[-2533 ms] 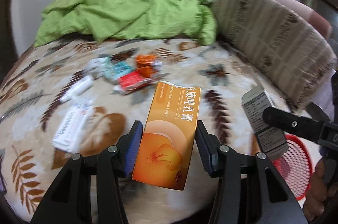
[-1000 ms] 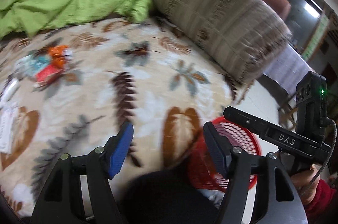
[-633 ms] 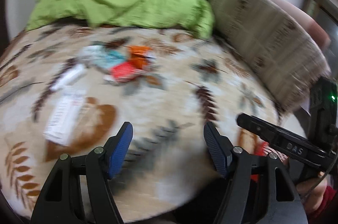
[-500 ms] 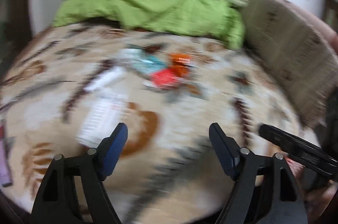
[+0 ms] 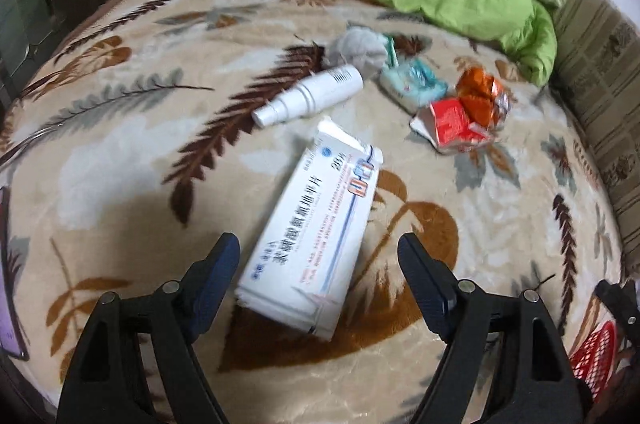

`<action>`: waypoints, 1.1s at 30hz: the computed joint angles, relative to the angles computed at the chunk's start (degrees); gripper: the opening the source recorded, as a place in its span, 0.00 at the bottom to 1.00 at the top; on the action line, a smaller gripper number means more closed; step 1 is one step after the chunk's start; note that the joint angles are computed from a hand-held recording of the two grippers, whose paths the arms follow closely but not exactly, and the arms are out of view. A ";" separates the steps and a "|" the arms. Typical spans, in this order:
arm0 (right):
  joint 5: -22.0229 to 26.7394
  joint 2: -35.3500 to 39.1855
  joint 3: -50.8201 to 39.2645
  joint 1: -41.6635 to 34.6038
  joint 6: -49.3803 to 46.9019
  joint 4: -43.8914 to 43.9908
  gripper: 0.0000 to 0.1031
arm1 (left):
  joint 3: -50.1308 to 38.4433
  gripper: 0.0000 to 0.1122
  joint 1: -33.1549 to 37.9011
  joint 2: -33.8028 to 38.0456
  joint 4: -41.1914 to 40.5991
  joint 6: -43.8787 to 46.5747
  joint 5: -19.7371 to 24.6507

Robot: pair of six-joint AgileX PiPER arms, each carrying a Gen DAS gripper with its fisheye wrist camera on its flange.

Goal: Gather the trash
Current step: 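Grasp the white medicine box with the left tool, then grasp the red box with the right tool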

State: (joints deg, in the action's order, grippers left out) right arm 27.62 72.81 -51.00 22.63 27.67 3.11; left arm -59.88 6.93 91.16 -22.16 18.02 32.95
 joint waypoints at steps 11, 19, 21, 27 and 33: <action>1.33 2.20 -2.06 0.33 -2.63 1.69 0.58 | -0.18 0.52 -6.24 2.94 22.82 -21.86 -7.00; 2.31 11.48 -10.61 -4.69 -17.79 21.40 0.59 | 1.71 0.47 -4.04 0.74 15.46 -16.44 -9.85; 2.71 14.94 -14.35 -4.80 -17.25 21.95 0.59 | 2.40 0.47 -3.83 -0.06 14.72 -16.09 -10.93; 7.63 30.49 -31.00 -6.53 -15.19 25.91 0.59 | 3.20 0.47 -4.01 -0.85 15.13 -16.34 -12.72; 11.45 43.10 -45.92 -5.59 -3.98 17.48 0.58 | 3.10 0.47 -3.82 -0.65 12.62 -13.58 -12.95</action>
State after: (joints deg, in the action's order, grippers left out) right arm 39.07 115.91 -96.91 17.04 23.69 20.59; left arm -56.77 3.12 90.52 -9.55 4.44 19.99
